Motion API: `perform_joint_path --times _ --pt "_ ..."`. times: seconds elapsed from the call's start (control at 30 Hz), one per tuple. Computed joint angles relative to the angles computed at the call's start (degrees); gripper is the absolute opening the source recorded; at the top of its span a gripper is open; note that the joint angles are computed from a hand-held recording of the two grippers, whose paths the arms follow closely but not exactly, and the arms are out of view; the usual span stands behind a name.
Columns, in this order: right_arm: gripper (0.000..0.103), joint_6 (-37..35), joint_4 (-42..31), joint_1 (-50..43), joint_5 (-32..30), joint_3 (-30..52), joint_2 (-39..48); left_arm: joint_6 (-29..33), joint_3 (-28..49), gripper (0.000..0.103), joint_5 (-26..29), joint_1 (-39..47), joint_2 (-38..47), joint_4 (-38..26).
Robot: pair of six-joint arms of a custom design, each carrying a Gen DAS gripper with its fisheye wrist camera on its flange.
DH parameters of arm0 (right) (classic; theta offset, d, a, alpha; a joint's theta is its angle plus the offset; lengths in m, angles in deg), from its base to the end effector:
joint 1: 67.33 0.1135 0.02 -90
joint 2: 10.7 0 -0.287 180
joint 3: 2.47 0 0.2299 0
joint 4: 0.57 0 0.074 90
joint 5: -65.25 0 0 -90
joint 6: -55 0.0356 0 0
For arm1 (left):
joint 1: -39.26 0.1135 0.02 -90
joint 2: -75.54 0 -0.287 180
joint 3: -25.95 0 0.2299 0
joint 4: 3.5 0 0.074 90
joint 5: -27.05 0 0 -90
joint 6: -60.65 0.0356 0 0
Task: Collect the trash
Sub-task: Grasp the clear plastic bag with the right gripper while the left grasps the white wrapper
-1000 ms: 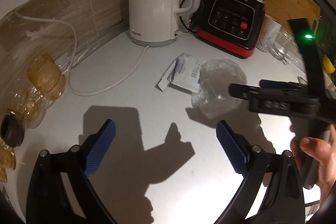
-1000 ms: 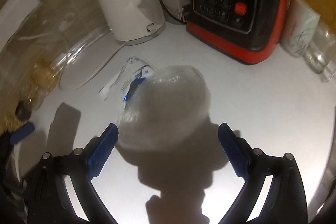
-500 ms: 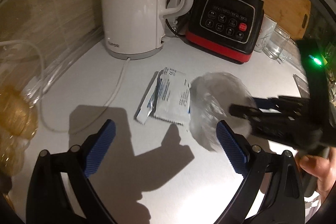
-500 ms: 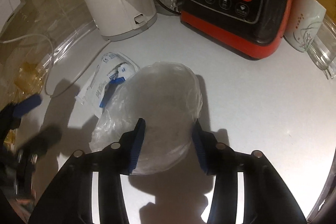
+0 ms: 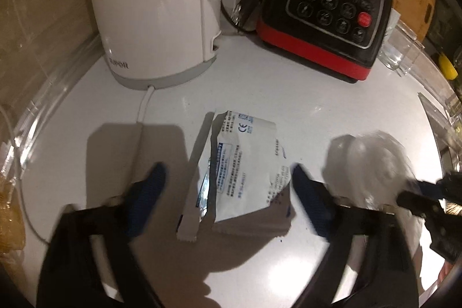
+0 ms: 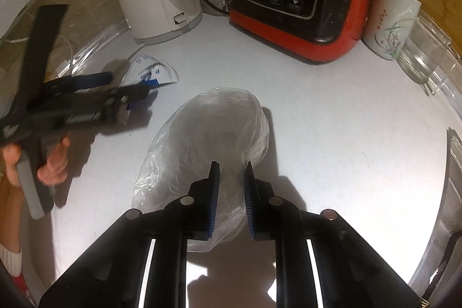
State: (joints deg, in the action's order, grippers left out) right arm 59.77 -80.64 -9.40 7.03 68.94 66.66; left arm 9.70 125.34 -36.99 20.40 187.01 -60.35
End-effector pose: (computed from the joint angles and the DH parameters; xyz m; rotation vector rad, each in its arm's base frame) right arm 0.1184 0.1537 0.2657 0.8412 2.4448 -0.0864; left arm 0.3621 -0.1402 0.2336 1.3864 2.2705 -0.5165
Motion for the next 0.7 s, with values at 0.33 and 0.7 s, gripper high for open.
perform_joint_path --times 0.33,0.7 --pt "0.014 4.4 -2.2 4.6 0.8 2.9 2.1 -0.8 -7.6 0.029 -0.6 1.2 -6.6 5.5" --pt "0.014 24.1 -21.4 22.4 4.5 15.2 8.0 2.5 -19.8 0.029 3.3 6.0 -26.5 0.0"
